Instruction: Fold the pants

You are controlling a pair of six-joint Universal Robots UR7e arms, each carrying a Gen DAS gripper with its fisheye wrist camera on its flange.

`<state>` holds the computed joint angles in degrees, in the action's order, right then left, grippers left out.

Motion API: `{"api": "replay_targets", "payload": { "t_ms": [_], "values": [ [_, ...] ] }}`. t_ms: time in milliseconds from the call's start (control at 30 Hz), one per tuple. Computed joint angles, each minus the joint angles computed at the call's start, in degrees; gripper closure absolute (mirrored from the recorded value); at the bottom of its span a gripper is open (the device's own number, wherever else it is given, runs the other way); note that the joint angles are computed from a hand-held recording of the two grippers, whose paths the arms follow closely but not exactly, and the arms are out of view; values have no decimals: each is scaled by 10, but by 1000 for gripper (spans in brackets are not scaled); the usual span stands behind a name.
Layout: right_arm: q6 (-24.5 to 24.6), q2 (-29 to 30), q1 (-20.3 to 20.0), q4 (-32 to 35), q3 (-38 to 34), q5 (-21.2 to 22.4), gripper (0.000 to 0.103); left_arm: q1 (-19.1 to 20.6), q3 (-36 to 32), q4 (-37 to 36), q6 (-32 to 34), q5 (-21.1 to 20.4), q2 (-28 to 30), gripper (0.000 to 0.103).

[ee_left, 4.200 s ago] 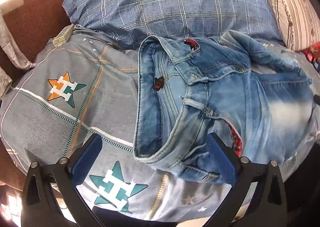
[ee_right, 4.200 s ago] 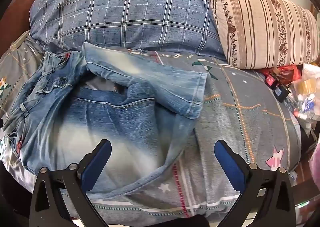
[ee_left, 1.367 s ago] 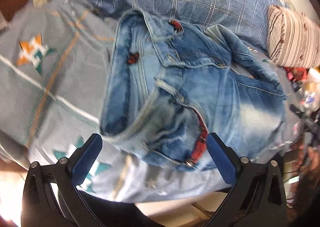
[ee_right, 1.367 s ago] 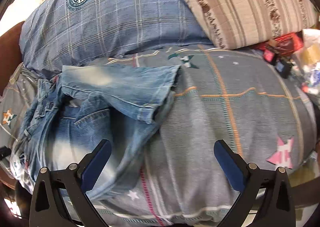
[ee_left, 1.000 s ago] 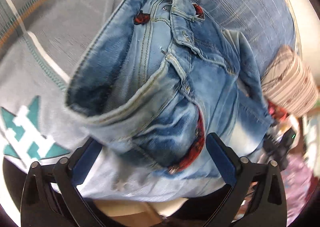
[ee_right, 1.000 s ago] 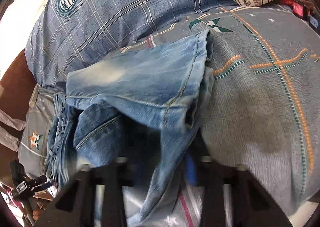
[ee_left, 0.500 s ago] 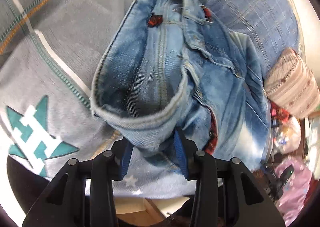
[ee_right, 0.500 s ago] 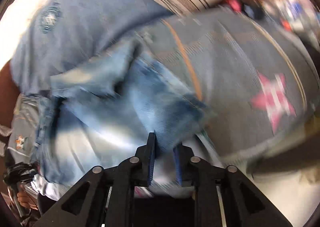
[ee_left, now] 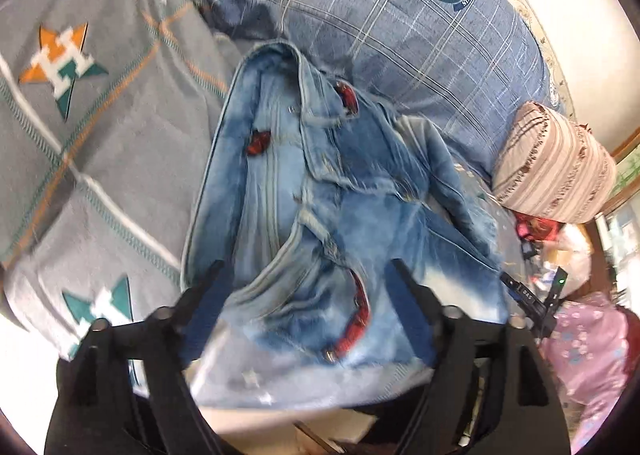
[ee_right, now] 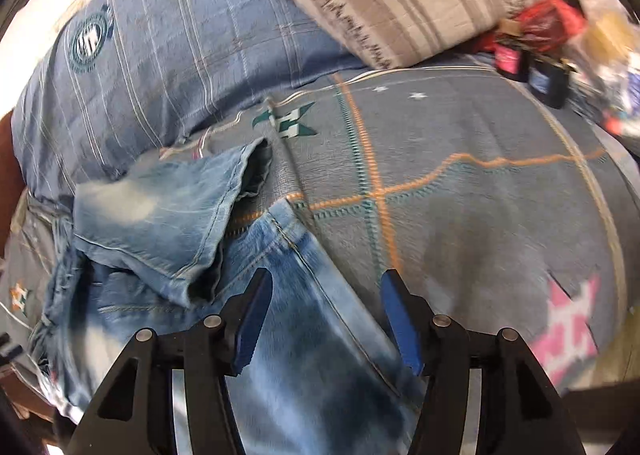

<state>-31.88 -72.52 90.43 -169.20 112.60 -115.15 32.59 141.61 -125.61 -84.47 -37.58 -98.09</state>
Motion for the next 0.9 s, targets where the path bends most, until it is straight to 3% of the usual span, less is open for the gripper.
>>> {"api": "replay_targets", "payload": {
  "t_ms": [33, 67, 167, 233, 333, 400, 500, 567, 600, 667, 700, 800, 900],
  "values": [
    [-4, 7, 2, 6, -8, -9, 68, 14, -7, -2, -2, -4, 17, 22],
    [-24, 17, 7, -3, -8, -24, 93, 35, -13, -28, 19, -18, 39, 22],
    [-92, 6, 28, -62, 19, -25, 94, 65, -34, -35, 45, -26, 91, 22],
    [-83, -8, 25, -88, 18, -11, 94, 76, -48, -3, 48, -22, 121, 22],
    [-39, 2, 5, -50, -11, -54, 93, 113, -56, -21, 71, -50, 151, 22],
    [-18, 6, -6, -12, -20, -73, 90, 104, -48, -32, 80, -46, 135, 22],
    [-22, -3, 10, -60, -9, -78, 83, 90, -49, -13, 87, -18, 90, 22],
    [4, -19, 10, -43, -14, -27, 76, 100, -69, -5, 104, 7, 75, 22],
    [33, -27, 10, -8, -23, 7, 65, 111, -78, -23, 127, 13, 74, 22],
    [75, -31, 8, 64, -43, 59, 53, 151, -107, -72, 181, 16, 92, 22],
    [97, -23, 7, 91, -54, 83, 52, 175, -124, -107, 212, 7, 108, 22],
    [137, 20, 10, 138, -90, 108, 52, 243, -166, -199, 279, -41, 158, 22],
    [151, 65, 17, 152, -118, 90, 52, 288, -195, -273, 325, -87, 198, 22]
  ]
}}
